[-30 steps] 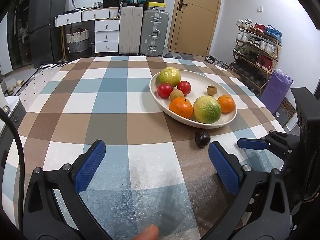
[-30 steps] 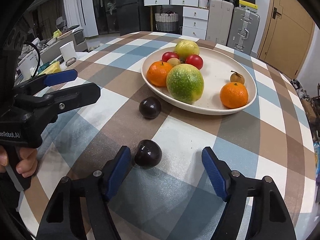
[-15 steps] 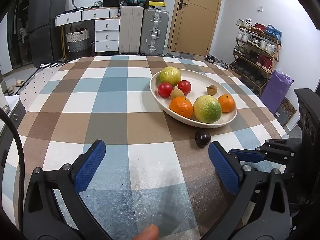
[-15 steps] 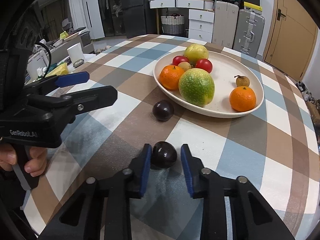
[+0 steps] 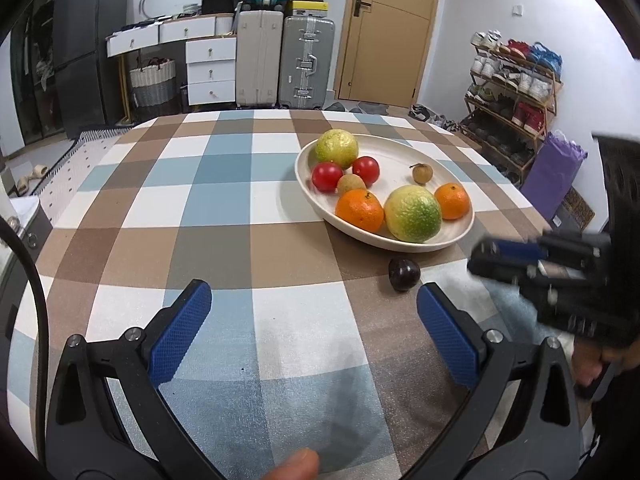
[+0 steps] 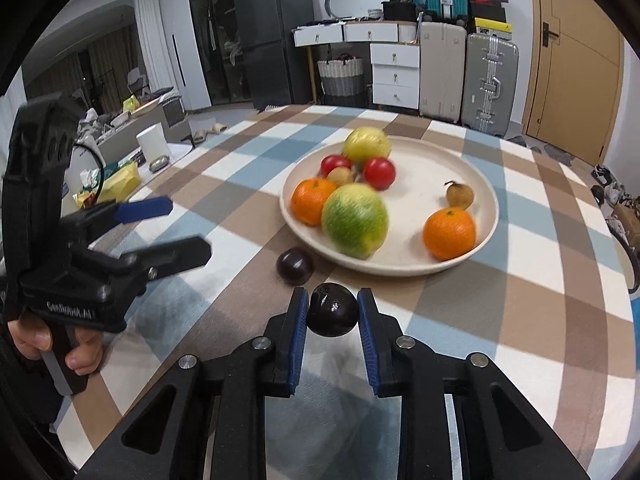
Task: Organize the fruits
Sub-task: 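Grasp the other plum with the left gripper while the right holds its plum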
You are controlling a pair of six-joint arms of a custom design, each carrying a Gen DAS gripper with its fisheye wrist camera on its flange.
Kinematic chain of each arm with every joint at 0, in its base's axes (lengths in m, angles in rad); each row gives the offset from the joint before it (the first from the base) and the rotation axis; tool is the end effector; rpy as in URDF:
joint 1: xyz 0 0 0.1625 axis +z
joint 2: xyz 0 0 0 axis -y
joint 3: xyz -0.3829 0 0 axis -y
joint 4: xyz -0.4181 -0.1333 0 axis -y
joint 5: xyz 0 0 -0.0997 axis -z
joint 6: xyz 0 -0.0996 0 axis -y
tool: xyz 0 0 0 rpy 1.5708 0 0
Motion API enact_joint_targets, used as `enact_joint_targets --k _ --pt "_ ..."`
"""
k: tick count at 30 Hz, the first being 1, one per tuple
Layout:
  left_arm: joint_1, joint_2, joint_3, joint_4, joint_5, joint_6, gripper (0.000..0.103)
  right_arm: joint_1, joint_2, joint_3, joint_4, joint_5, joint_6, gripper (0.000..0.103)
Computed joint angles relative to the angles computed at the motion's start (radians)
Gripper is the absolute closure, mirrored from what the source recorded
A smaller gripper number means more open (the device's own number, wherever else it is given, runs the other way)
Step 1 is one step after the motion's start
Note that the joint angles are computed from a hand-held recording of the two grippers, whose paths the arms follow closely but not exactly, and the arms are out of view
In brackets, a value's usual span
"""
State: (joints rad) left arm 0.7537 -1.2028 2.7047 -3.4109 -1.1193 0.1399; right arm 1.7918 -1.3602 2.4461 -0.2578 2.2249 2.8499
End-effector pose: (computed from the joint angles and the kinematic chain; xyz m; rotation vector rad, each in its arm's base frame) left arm -0.0907 -0.3276 0.0512 1.1724 2.4949 -0.6537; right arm 0.1268 -0.2328 0.0414 0.2929 -2.3312 0.8786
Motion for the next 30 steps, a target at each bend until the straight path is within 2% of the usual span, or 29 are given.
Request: enact_joint_targets --k 2,5,10,13,18,22,30 --pt "0.001 0.001 -0.007 0.036 -0.019 0.004 0.0 -0.023 -0.041 0.011 -0.006 -0.014 -0.027 0.077" --pt "-0.019 0.022 -0.016 0.076 -0.006 -0.007 0.0 -0.057 -0.079 0.025 -0.012 -0.044 -0.052 0.077" --pt "-0.017 0.055 -0.049 0.137 -0.026 -0.041 0.0 -0.092 -0.115 0.048 -0.026 -0.087 -0.07 0.077" --pt "-0.027 0.091 -0.068 0.149 -0.013 -0.048 0.001 -0.112 -0.125 0.062 -0.039 -0.108 -0.079 0.077" --pt "-0.039 0.133 -0.094 0.166 -0.031 -0.036 0.013 -0.121 -0.126 0.071 -0.053 -0.106 -0.086 0.077" --pt "-0.056 0.168 -0.113 0.183 -0.026 -0.032 0.028 -0.124 -0.145 0.081 -0.058 -0.106 -0.085 0.077" --pt "-0.092 0.246 -0.153 0.184 -0.009 -0.011 0.036 -0.135 -0.152 0.084 -0.057 -0.084 -0.065 0.077"
